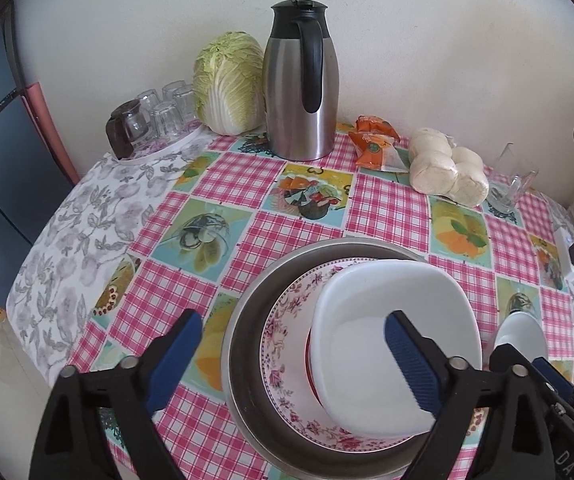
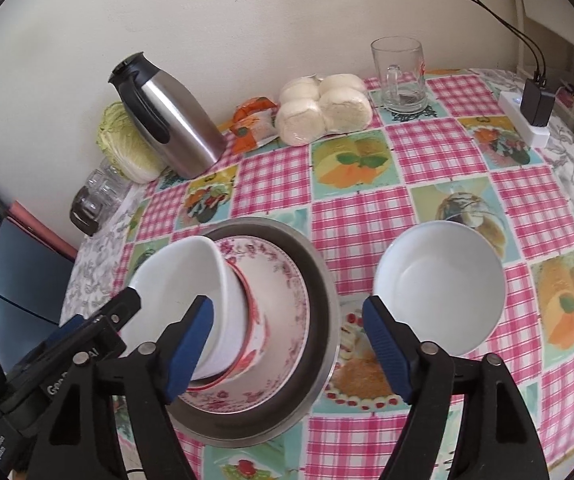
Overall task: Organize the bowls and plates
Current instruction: 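Open both grippers and release the square bowl in the stack, then move both grippers toward the pale round bowl on the tablecloth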
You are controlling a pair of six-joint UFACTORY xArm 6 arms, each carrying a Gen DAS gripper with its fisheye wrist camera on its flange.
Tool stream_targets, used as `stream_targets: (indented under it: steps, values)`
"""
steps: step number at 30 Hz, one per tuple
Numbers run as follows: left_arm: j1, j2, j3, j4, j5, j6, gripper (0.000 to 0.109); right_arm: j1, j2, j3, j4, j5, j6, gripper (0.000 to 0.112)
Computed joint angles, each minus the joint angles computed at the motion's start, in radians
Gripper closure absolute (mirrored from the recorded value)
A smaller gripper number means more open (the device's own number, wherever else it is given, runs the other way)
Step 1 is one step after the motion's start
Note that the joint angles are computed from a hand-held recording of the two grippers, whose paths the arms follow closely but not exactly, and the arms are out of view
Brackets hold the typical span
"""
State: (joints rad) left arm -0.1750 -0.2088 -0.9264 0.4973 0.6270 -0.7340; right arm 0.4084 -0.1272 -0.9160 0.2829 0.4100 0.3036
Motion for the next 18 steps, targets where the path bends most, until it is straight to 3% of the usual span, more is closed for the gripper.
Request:
stream_targets:
  steps: [6,13,18]
  values:
    - [-0.029,-0.001,-0.011,0.171,0.048,-0.137,0.006,-0.016,-0.011,0.01,-0.051,0.013,-0.006,0.029]
    - [-0.034,-0.027,0.0,0.188,0.057,-0.276,0.006,-0.051,-0.054,0.057,-0.096,-0.014,-0.003,0.021]
    - [-0.068,-0.051,0.002,0.238,0.06,-0.373,0.006,-0.108,-0.094,0.098,-0.101,-0.02,-0.019,0.021]
